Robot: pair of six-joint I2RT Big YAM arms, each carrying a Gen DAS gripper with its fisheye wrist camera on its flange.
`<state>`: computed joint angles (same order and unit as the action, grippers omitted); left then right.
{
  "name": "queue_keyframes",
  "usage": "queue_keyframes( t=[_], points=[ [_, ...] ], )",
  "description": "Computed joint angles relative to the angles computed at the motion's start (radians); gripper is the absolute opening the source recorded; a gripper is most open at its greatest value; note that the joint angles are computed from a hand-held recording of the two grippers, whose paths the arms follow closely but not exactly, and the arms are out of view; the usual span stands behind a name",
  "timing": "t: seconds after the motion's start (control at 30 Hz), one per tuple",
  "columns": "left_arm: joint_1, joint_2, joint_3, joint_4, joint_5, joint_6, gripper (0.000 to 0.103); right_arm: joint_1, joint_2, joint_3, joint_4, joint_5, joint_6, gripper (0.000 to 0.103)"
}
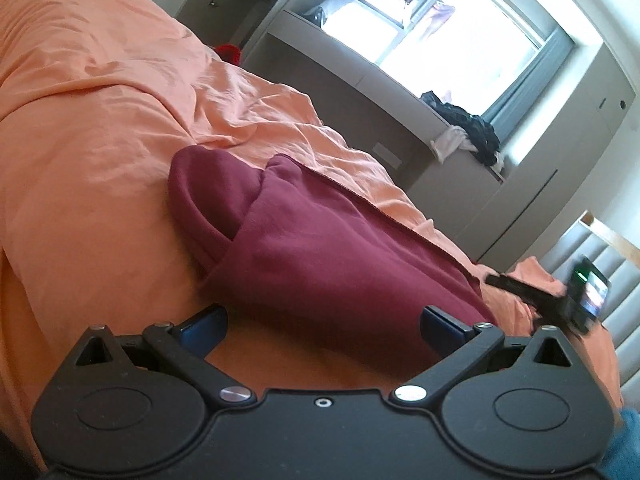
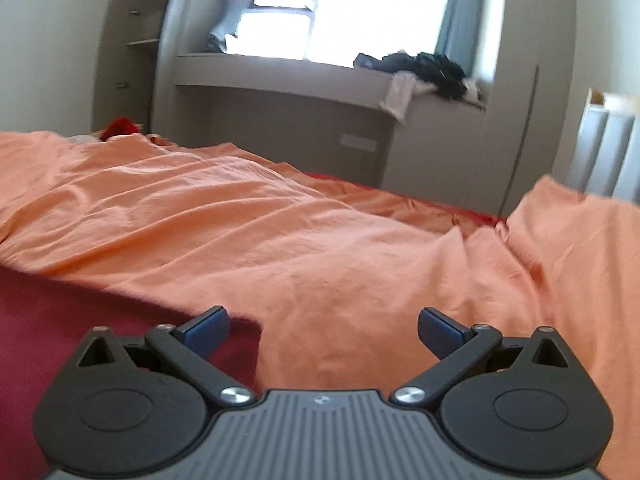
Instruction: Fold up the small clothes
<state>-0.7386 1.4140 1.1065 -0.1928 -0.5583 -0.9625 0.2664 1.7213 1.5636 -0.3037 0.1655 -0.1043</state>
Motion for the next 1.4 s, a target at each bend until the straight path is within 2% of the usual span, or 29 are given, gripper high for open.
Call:
queue_keyframes(
  t=[0.1, 0.2, 0.33, 0.4, 0.5, 0.57, 0.77, 0.93, 1.07, 1.17, 1.23, 1.4],
  points=[
    [0.004, 0.002, 0.001, -0.002, -0.004, -0.015, 0.102, 0.002, -0.131, -0.164, 0.056, -0.065, -0.019, 0.103],
    [0.001, 0.006, 0.011, -0.021, -0.020, -0.062, 0.102, 0.011, -0.260, -0.323, 0.086, -0.089, 0.002, 0.103],
    [0.004, 0.006, 0.026, -0.055, -0.023, -0.119, 0.102, 0.018, -0.371, -0.471, 0.105, -0.091, 0.106, 0.103],
    [0.006, 0.008, 0.032, -0.066, -0.022, -0.133, 0.102, 0.014, -0.403, -0.534, 0.140, -0.085, 0.170, 0.103],
    [0.007, 0.018, 0.048, -0.096, -0.017, -0.124, 0.102, 0.000, -0.409, -0.555, 0.122, -0.095, 0.265, 0.103],
    [0.009, 0.026, 0.060, -0.114, -0.019, -0.116, 0.102, -0.006, -0.418, -0.570, 0.140, -0.113, 0.302, 0.103],
    [0.021, 0.052, 0.141, -0.261, -0.001, -0.100, 0.102, 0.013, -0.398, -0.579, 0.150, -0.066, 0.266, 0.103],
    [0.031, 0.051, 0.159, -0.307, 0.025, -0.107, 0.102, 0.019, -0.422, -0.614, 0.179, -0.070, 0.241, 0.103],
    [0.017, 0.058, 0.165, -0.316, -0.005, -0.103, 0.102, -0.004, -0.454, -0.656, 0.302, -0.186, 0.200, 0.103],
    [0.004, 0.066, 0.179, -0.342, -0.028, -0.113, 0.102, -0.016, -0.436, -0.641, 0.323, -0.274, 0.230, 0.103],
    [0.002, 0.068, 0.188, -0.360, -0.024, -0.116, 0.102, -0.032, -0.408, -0.616, 0.308, -0.346, 0.275, 0.103],
    [0.007, 0.066, 0.198, -0.385, -0.009, -0.134, 0.102, -0.060, -0.359, -0.586, 0.329, -0.413, 0.343, 0.103]
  ],
)
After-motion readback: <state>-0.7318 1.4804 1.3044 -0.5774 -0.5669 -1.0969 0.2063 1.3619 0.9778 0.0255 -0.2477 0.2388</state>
